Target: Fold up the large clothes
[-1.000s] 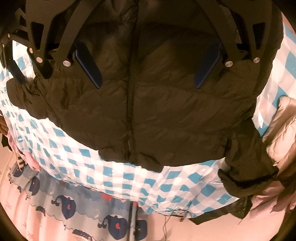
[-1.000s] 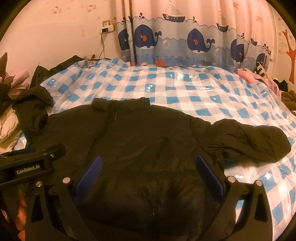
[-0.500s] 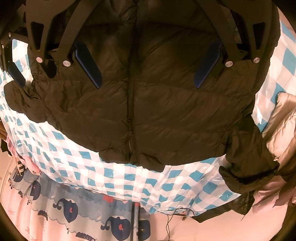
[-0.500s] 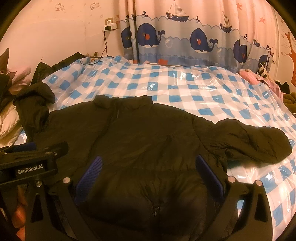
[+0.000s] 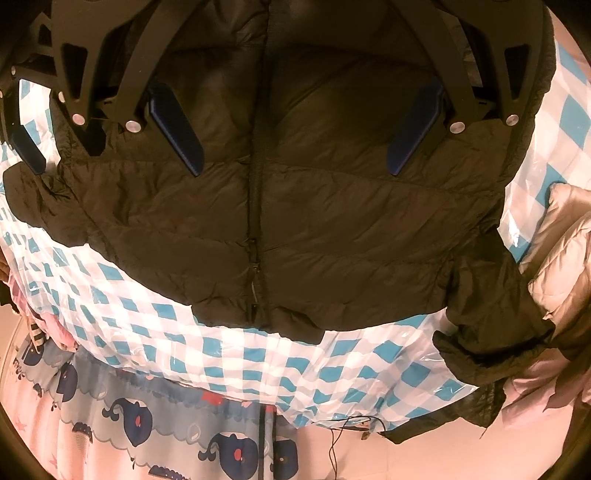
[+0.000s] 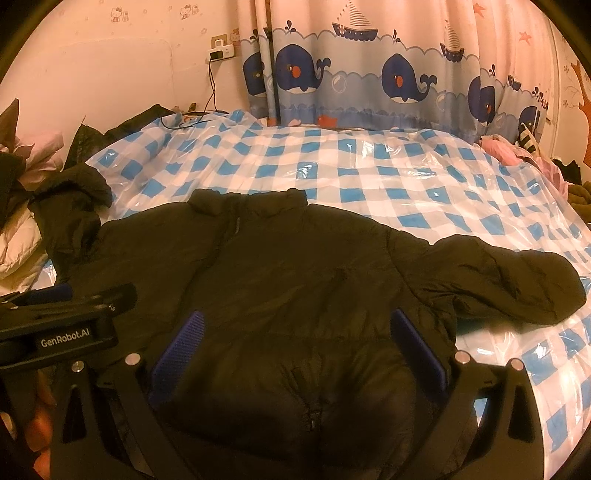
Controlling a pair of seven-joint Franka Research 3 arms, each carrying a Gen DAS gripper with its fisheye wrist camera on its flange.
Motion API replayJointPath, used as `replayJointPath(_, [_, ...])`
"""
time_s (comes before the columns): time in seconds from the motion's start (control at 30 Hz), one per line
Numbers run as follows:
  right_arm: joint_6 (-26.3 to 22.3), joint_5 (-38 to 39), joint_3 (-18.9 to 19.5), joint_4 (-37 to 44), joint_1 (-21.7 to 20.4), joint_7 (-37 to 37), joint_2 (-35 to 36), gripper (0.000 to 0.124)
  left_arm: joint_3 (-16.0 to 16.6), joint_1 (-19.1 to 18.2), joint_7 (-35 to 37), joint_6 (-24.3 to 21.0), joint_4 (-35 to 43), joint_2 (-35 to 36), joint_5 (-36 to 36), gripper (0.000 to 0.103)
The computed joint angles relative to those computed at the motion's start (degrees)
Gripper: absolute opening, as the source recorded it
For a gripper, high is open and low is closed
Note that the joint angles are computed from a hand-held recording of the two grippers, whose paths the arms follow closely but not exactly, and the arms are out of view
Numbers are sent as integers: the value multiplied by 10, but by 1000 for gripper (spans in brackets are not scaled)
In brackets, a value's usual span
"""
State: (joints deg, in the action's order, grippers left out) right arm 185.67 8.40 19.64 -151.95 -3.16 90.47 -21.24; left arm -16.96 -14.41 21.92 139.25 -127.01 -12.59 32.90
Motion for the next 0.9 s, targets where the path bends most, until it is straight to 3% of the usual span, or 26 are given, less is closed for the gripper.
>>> replayJointPath(0.9, [-6, -9, 0, 3, -3, 7, -1, 97, 2, 2, 8, -1, -6, -6, -4, 95])
